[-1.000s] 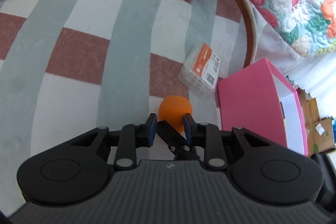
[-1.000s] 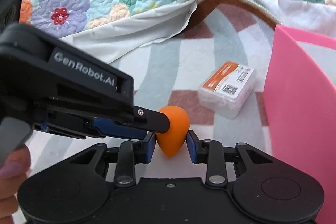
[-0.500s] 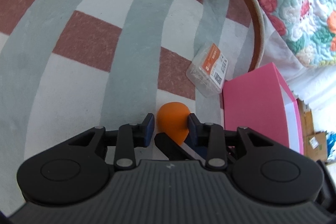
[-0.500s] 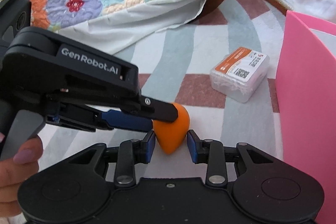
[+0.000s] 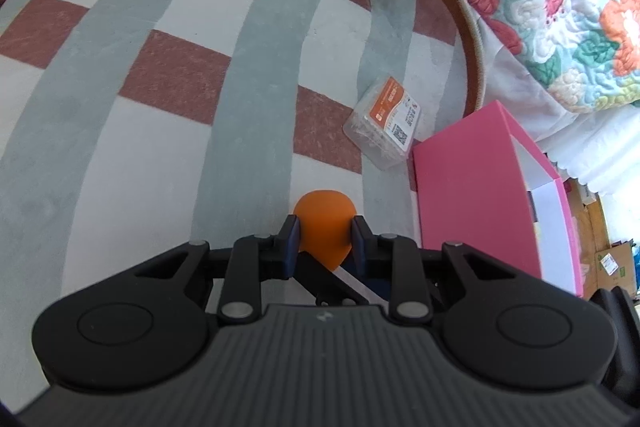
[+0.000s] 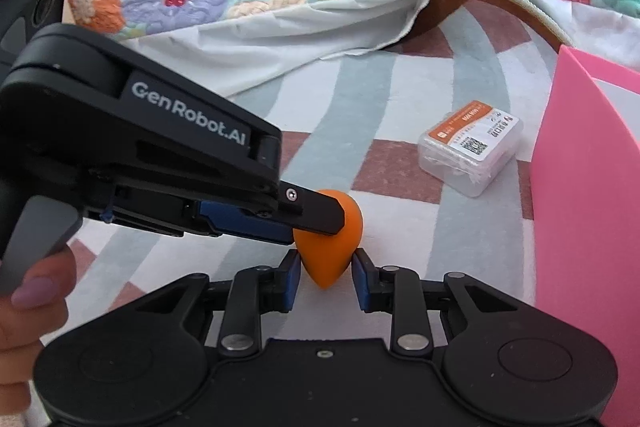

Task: Organize objects
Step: 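Lift the orange sponge with the left tool and carry it over the pink box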

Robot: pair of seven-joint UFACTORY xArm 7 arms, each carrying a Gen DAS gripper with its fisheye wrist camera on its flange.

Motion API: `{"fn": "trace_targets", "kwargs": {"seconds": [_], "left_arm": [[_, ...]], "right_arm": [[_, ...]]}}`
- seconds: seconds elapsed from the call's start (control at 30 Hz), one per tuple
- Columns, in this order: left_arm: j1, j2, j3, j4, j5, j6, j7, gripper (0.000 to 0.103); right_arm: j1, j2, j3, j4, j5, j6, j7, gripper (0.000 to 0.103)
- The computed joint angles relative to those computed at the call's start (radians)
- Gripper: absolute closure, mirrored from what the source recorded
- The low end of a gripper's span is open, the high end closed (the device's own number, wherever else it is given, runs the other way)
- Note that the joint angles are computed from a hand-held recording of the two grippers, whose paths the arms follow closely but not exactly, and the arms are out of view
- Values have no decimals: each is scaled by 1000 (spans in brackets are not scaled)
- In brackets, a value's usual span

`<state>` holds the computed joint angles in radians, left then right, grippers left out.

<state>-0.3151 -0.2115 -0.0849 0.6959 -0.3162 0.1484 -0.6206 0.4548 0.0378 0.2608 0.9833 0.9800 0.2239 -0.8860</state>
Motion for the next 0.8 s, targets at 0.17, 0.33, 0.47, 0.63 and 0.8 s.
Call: {"fn": "trace_targets", "kwargs": {"seconds": [0.17, 0.33, 0.47, 0.63, 0.8], "left_arm": [[24, -53, -35, -18, 56, 57, -60, 77], [22, -93, -46, -26, 97, 122, -84, 77], [25, -133, -61, -21, 124, 177, -116, 77], [23, -192, -81, -4, 156, 273, -162, 77], [-5, -226, -81, 31, 160, 380, -155, 77]], "right_arm": [[4, -48, -16, -26, -59, 58, 60, 70], [10, -92, -40, -48, -145, 136, 149, 70], [17, -132, -57, -61, -200, 184, 191, 70], [24, -189, -76, -70, -280, 252, 256, 70], [8, -231, -83, -40, -404, 397, 422, 70]]}}
